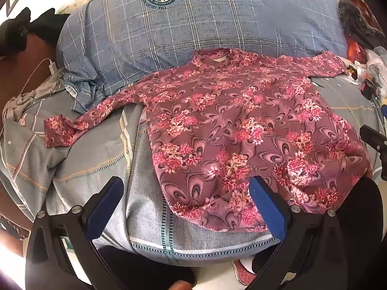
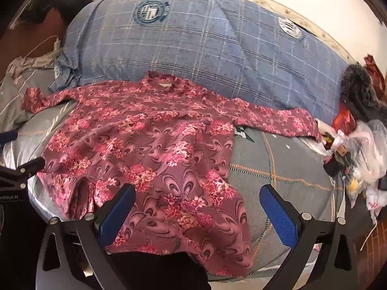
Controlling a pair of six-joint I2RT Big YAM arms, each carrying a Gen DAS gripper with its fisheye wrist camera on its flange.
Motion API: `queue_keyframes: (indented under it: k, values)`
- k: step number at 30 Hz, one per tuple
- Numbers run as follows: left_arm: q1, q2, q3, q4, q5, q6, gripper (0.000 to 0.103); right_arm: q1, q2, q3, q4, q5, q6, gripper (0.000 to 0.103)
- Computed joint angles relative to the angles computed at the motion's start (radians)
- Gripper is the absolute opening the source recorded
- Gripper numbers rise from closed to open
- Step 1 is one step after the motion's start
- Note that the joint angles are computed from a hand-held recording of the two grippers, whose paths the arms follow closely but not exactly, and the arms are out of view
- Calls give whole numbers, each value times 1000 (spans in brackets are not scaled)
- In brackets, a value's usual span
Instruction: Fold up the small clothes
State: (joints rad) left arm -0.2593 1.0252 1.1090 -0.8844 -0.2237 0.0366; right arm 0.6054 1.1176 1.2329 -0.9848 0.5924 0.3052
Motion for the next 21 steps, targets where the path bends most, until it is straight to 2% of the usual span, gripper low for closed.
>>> queue_keyframes:
  k: [2,3,4,5,7,10,13,17,21]
  values:
    - [0,-2,2,-10,8,-10,103,6,14,3,5,-4,11,103]
    - [-9,-1,5,-16,-1,-18,103,-10,14,1,12,-36,32,103]
    - [-9,-2,3,-18,0,-25,103,-9,-1,-23,42,-19,45,103]
    - [18,3,1,-18,36,-20,103,0,1,-30,52,-5,52,103]
    - [26,-4,-18,-3,47,-22,103,2,-20,-65,80,-8,84,103]
    - [42,5,-5,-22,74,-25,103,11,5,-62,76,7,81,103]
    - [44,-7,-16,-8,79,-28,103,12,-15,-81,112,3,75,103]
    - [45,-34,-38,21,96,-30,103,-3,-34,-94,117,-7,115,103]
    - [38,-32,-43,18,97,-28,103,-29,-47,-106,121,-43,153,103]
